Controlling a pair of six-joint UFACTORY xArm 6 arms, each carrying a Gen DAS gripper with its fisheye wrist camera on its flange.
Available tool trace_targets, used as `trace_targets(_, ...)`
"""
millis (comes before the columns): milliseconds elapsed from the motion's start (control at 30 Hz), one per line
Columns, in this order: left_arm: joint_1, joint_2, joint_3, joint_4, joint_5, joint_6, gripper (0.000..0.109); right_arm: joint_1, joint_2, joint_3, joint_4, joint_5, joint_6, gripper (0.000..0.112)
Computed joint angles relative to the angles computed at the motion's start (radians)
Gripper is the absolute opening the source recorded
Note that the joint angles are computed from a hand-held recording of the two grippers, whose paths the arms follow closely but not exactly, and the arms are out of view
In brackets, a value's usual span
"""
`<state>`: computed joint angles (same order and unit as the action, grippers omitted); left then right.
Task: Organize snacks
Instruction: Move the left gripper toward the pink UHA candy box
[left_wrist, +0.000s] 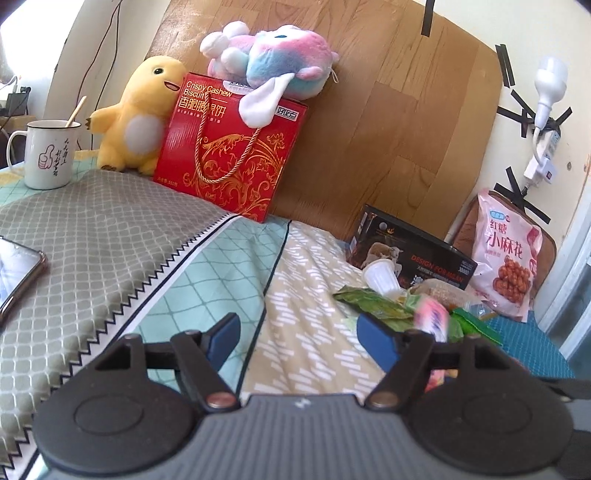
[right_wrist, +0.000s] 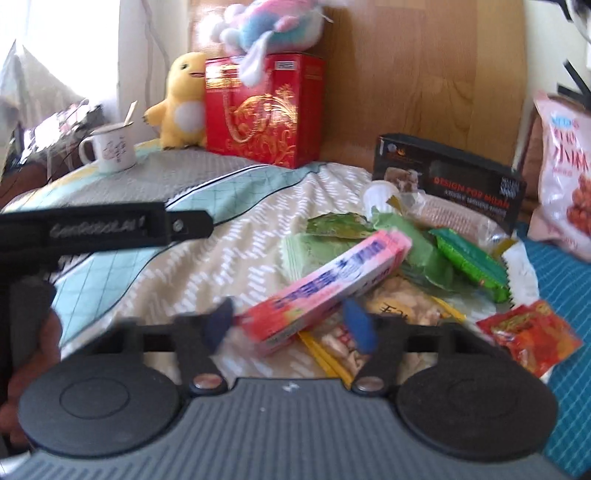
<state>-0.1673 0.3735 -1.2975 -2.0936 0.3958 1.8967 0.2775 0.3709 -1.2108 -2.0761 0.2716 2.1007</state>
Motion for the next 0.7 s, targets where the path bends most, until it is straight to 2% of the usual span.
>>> trace_targets(67, 0.002, -0.001, 0.001, 0.008, 0.002, -0.013, 0.072, -0.023, -0.044, 0.049, -0.011, -0.026, -0.003, 0.028)
trace_targets(233, 0.003, -0.002, 0.002, 0.076, 0.015, -0.069, 0.072, -0.065, -0.197, 0.241, -0.023, 0.014, -0.049, 0.025)
trace_targets(300, -0.006, 0.003, -0.006, 0.196, 0.019, -0.16, 0.072, -0.065, -0.256, 0.319, -0.044, 0.087, -0.016, 0.027)
trace_targets(367, -0.01, -0.005, -0.005, 0.237, 0.039, -0.182, 0.07, -0.07, -0.309, 0.382, -0.06, 0.147, 0.045, 0.047)
trace_targets(400, -0.013, -0.011, -0.005, 0.261, 0.058, -0.198, 0.069, -0.072, -0.328, 0.404, -0.067, 0.167, 0.071, 0.047)
trace_targets(467, -0.017, -0.019, -0.016, 0.36, 0.108, -0.277, 0.063, -0.07, -0.367, 0.448, -0.078, 0.2, 0.126, 0.047)
trace_targets(567, -0.028, 0.0, -0.061, 0.573, 0.205, -0.425, 0.057, -0.07, -0.377, 0.458, -0.151, 0.169, 0.227, 0.047)
trace_targets(667, -0.069, 0.057, -0.136, 0.804, 0.201, -0.595, 0.051, -0.056, -0.359, 0.448, -0.189, 0.152, 0.263, 0.047)
trace_targets(700, -0.074, 0.075, -0.154, 0.842, 0.211, -0.639, 0.051, -0.059, -0.347, 0.436, -0.209, 0.138, 0.289, 0.047)
